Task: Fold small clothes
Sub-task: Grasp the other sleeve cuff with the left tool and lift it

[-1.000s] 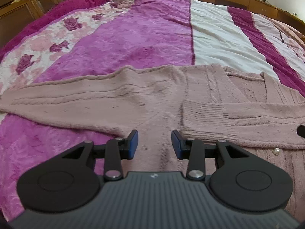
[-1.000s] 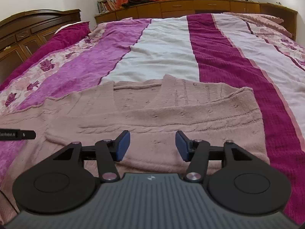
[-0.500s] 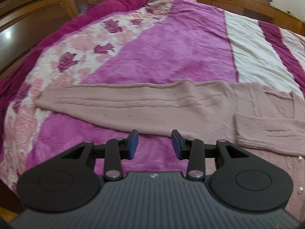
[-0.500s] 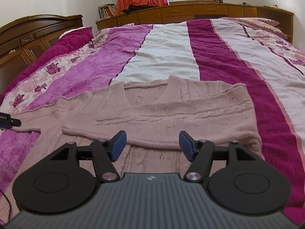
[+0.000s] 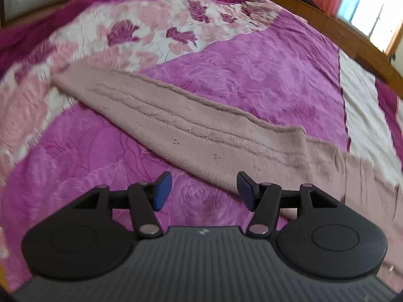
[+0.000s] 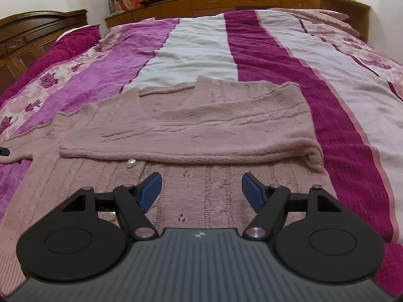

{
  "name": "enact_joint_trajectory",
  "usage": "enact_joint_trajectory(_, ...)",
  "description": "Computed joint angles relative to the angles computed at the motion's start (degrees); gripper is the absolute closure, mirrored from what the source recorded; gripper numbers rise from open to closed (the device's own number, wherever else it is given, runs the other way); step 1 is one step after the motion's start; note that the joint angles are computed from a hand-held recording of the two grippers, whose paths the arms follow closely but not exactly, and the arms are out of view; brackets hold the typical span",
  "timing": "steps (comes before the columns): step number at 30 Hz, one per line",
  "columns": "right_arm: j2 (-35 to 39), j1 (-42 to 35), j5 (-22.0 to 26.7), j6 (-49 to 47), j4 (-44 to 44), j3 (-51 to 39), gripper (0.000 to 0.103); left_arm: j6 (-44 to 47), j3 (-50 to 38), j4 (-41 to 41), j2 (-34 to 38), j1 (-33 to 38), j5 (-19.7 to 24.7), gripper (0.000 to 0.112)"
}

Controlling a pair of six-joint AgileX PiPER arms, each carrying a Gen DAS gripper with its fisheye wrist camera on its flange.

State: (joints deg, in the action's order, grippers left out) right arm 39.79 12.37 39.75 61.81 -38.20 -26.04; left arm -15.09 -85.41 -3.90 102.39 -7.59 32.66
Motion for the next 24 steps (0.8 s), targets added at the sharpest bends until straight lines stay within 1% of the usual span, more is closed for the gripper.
enact_joint_trajectory(3,0.14,0.35,0.50,2.73,-1.33,0.29,0.026,-0.84,-2.06,-3.80,2.75,1.92,-0.24,0.053)
enact_joint_trajectory(6,0.08,2.46,1.92,7.40,-4.54,0.85,0.026,-0.40,-3.71,-8.40,5.12,3.58,-0.27,0.053)
enact_joint_trajectory(8,0.18,2.57,2.06,8.68,-5.31,1.16,0.026,0.27,-3.98,-10.62,6.03,4.20,-1.35,0.053)
enact_joint_trajectory(9,0.37,2.36,1.99,9.04,-5.47,1.27,0.026,0.65,-3.97,-11.51,6.35,4.39,-2.14,0.052)
enact_joint_trajectory(10,0.61,2.08,1.82,9.28,-5.59,1.41,0.026,1.28,-4.06,-12.55,6.65,4.56,-2.61,0.047)
enact_joint_trajectory(12,1.09,1.40,1.47,9.44,-5.55,1.64,0.026,2.86,-4.16,-15.01,7.28,4.91,-3.72,0.043)
enact_joint_trajectory(13,1.26,1.15,1.27,9.54,-5.42,1.73,0.026,3.51,-4.36,-15.64,7.65,4.97,-3.98,0.042)
enact_joint_trajectory(17,1.40,0.21,-0.33,9.52,-4.90,2.19,0.026,5.67,-4.56,-16.50,8.53,4.83,-5.95,0.041)
enact_joint_trajectory(20,2.37,1.11,-0.32,10.69,-5.57,2.07,0.026,7.95,-5.43,-18.33,9.81,5.14,-7.04,0.041)
enact_joint_trajectory(24,1.77,3.20,0.23,13.85,-7.60,2.69,0.026,9.98,-8.80,-19.04,12.49,5.74,-6.85,0.041)
